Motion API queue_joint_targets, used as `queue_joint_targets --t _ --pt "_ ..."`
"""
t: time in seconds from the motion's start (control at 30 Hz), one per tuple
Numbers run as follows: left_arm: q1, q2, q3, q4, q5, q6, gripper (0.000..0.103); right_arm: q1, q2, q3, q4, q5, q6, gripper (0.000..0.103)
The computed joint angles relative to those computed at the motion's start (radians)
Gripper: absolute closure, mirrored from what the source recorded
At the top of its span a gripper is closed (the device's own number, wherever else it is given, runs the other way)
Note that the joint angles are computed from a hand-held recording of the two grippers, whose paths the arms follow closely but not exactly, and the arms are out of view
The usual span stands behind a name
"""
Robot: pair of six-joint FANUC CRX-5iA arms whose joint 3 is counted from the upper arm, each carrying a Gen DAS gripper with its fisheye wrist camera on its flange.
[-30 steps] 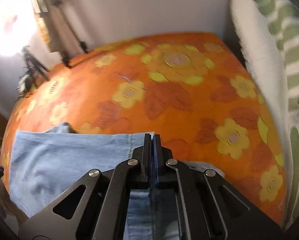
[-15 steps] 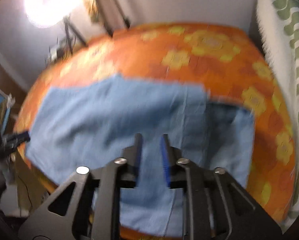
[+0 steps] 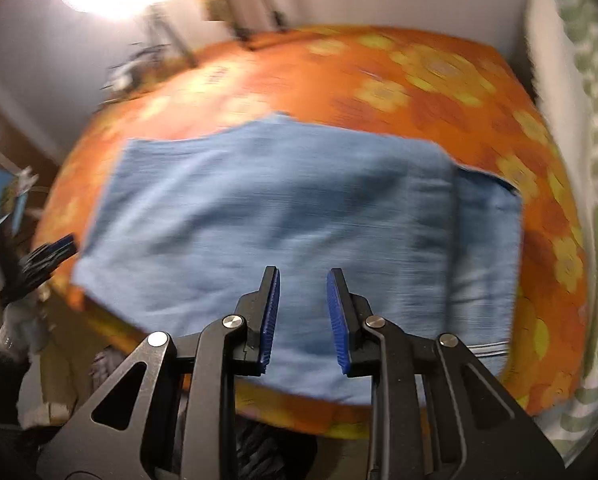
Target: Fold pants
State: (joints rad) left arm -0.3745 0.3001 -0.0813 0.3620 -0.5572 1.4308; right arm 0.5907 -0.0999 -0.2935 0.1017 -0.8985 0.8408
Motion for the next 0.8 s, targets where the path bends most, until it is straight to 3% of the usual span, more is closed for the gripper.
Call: queue_joint_targets --t 0.13,0.2,0.4,0.5,0.6,0.7,0.8 --pt "0.006 -0.026 -0.079 0.184 0.032 -0.144 0.061 0.081 0.007 0.037 -0.014 0.038 0.003 0.075" --pt "-0.004 -0.026 -0.114 0.281 0.054 -0.214 0.060 0.110 0.029 0.061 -0.018 0.070 0.001 0.065" --pt "-0.047 -0.001 -0.178 0.534 0.128 -0.377 0.060 0.148 0.226 0.267 -0.094 0.110 0.073 0.058" --pt "-0.062 0.011 -0.199 0.645 0.145 -0.455 0.060 0.144 0.368 0.436 -0.163 0.067 0.143 0.058" --pt "-0.073 0.020 -0.213 0.716 0.148 -0.506 0.060 0.146 0.520 0.611 -0.157 -0.015 0.167 0.058" --pt "-0.084 0.024 -0.228 0.777 0.150 -0.562 0.060 0.126 0.684 0.832 -0.233 -0.165 0.193 0.058" --pt "-0.096 0.027 -0.248 0.874 0.150 -0.634 0.060 0.132 0.800 0.990 -0.225 -0.288 0.206 0.058"
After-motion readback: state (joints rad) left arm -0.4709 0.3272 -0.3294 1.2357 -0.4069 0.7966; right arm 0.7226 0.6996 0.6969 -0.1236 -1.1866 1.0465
